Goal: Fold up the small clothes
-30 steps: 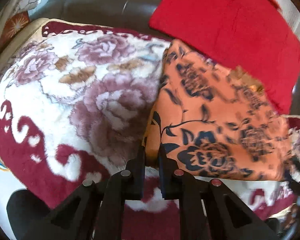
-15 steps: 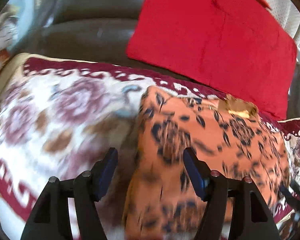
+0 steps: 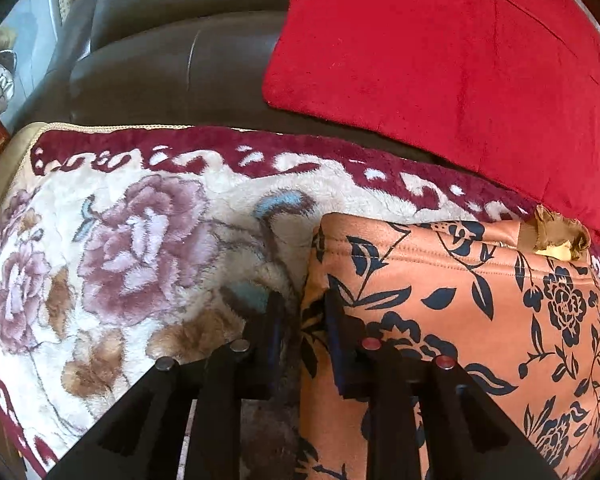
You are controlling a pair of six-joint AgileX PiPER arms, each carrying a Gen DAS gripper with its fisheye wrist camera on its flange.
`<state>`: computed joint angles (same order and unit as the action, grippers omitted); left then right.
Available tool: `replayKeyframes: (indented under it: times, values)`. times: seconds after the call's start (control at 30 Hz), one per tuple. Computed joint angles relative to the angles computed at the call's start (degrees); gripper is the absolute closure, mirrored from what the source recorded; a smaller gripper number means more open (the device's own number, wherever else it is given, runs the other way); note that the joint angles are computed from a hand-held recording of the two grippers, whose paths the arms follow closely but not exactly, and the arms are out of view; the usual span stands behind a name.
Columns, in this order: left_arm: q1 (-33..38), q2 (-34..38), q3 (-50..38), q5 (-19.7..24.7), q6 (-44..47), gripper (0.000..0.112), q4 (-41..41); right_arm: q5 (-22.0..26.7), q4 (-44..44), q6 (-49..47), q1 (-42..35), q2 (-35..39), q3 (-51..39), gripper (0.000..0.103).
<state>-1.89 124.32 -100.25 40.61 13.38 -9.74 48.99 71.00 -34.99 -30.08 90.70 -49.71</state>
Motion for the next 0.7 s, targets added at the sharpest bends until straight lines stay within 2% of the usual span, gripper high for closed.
replayKeyframes:
  times: [0.07, 0.17, 0.27, 0.43, 0.6, 0.7]
  values:
    - [0.01, -0.77, 0.67, 0.44, -0.94, 0.083, 0.47, -3.20, -3.60, 2.95, -0.36, 7.92, -6.84, 0.025]
    - [-0.17, -2.90, 3.21, -0.58, -2.66, 0.072, 2.76, -1.49, 3.07, 5.80, -4.80, 11.36, -7.71, 0.025]
    - [0.71, -6.21, 7.03, -1.81, -0.80, 0.071, 2.22, -5.82, -2.56, 6.95, -2.40, 3.78, -5.12, 0.025]
    - [1.78, -12.00, 13.92, -4.13, 0.55, 0.062, 1.57, -4.93, -11.28, 8.45, 1.79, -11.24, 4.55, 0.025]
    - [2.76, -18.69, 22.31, -7.80, 3.65, 0.056, 0.48, -3.10, -10.14, 9.24, 4.37, -30.26, 19.43, 0.025]
    - [3.48, -22.13, 26.24, -8.50, 6.56, 0.056, -1.96, -5.38, -10.79, 11.30, 7.81, -34.51, 22.89, 0.025]
